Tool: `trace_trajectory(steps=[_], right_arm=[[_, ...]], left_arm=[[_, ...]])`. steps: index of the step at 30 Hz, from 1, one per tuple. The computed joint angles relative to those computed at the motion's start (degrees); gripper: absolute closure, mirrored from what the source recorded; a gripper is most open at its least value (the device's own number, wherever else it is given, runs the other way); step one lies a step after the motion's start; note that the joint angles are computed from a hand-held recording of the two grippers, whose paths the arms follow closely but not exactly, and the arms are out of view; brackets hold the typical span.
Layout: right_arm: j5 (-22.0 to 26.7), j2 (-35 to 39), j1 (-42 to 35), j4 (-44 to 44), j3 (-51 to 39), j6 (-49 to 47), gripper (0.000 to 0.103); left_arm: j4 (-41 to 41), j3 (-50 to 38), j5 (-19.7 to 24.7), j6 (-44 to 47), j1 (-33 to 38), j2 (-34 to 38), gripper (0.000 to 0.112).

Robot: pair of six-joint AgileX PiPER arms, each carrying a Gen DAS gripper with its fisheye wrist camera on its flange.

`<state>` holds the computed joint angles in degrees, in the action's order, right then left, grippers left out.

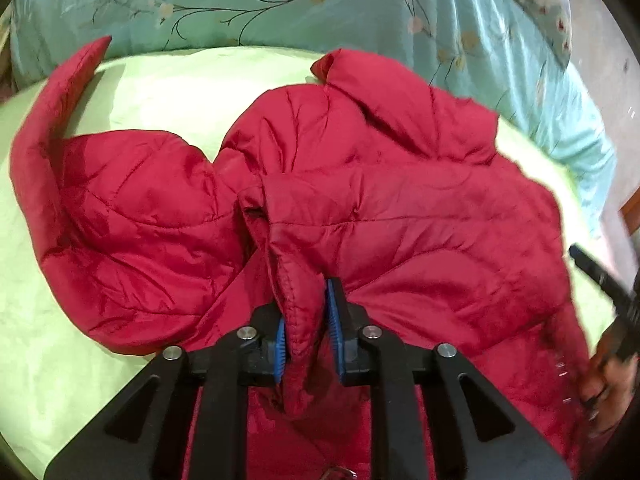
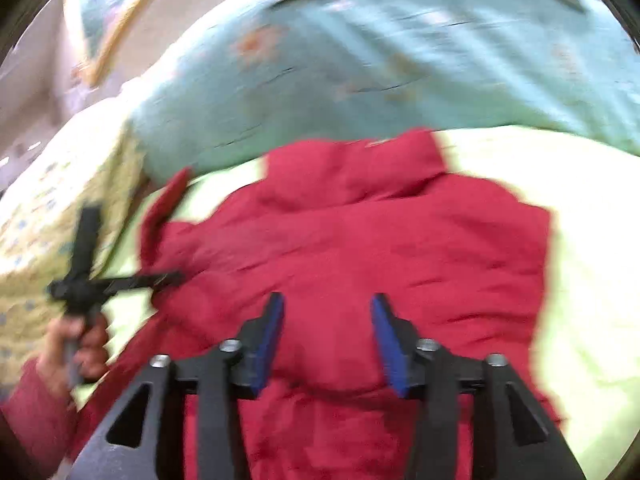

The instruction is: Fold large clothes

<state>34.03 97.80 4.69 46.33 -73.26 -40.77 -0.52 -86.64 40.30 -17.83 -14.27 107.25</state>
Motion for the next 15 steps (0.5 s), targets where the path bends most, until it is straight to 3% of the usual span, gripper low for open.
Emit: trace_trajectory(steps=[4, 9, 12, 15], right_arm=[[2.79, 7.59, 0.25, -13.08, -5.31, 12.23, 0.05], [2.26, 9.37, 0.83, -14.46, -5.55, 13.99, 0.049], [2.2, 9.83, 1.57, -16.36, -6.2, 15.66, 0.049], [3.25, 10.69, 1.71, -15.96, -7.56, 15.97, 0.045]], left_arm=[[4.1, 4.01, -1.32, -6.7, 0.29, -3.83, 0.069], [0.95, 12.43, -9.16, -5.32, 1.51, -13.13, 0.069], [-1.19, 10.63, -8.66, -1.83, -0.24, -12.23, 0.069], [4.97, 6.3, -5.68, -5.7, -3.39, -7.15, 0.069]])
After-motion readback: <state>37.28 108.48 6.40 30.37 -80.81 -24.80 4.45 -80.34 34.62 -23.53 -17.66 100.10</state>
